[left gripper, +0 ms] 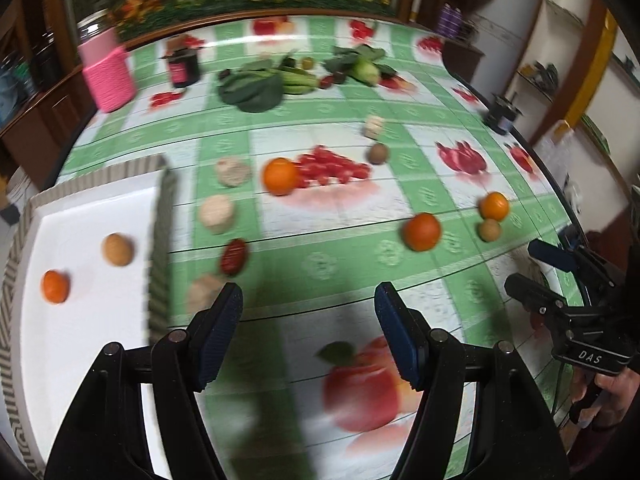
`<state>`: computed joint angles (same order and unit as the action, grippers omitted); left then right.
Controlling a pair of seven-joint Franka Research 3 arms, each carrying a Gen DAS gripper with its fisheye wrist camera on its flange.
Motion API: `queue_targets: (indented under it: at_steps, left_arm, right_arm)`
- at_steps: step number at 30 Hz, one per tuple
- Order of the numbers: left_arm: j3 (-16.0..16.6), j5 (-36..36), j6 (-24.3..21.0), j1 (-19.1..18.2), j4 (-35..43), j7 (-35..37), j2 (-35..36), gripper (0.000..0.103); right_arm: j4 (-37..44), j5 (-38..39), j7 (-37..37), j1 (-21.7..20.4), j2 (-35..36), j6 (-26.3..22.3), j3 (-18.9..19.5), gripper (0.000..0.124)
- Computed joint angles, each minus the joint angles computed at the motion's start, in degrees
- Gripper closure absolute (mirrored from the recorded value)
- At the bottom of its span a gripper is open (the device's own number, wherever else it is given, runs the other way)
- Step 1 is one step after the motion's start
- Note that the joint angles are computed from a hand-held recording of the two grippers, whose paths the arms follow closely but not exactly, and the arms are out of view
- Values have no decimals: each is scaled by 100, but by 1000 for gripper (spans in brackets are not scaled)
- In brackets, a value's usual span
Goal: Organize fruits
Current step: 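Grasp a dark orange with the left gripper while the right grasps a tan pear, then carry both held fruits into the white tray beside the first pair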
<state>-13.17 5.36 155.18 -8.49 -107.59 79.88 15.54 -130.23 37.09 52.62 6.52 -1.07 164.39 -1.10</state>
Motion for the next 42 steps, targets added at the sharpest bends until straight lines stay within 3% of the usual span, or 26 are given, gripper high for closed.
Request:
queue_targets:
  at_steps: [8, 10, 14, 18, 23, 26, 27, 34, 42]
  left_arm:
    - [-113, 19, -352, -231, 729, 54, 590, 36]
    - [-111, 78, -394, -284, 849, 50, 692, 36]
    - [-55, 269, -510, -419, 1156, -73, 926, 36]
    - [-12, 439, -607, -523, 1485, -143, 1169, 36]
    - [-48, 494, -577, -564, 1665, -62, 1351, 37]
    - [-54, 503, -507, -573, 1642, -8, 1377, 71]
    - [-26, 549, -492, -597, 1636, -34, 1372, 76]
    - [-142, 322, -342, -413, 1297, 90, 1135, 76]
    - [-60, 329, -3, -303, 551, -53, 532, 76]
  right_arm:
    - [397, -60, 57, -167, 360, -279, -65, 53]
    - [579, -54, 40, -210, 528, -392, -31, 62]
    - [852, -75, 74, -278, 822, -475, 44, 70]
    - [1015, 35, -88, -366, 966, -496, 125, 97]
    - [924, 66, -203, -407, 877, -504, 141, 97]
    - [852, 271, -335, -438, 785, -538, 149, 97]
    - [823, 321, -372, -438, 749, -549, 146, 97]
    - [674, 744, -675, -350, 524, -561, 153, 97]
    - [647, 870, -732, -107, 422, -623, 197, 97]
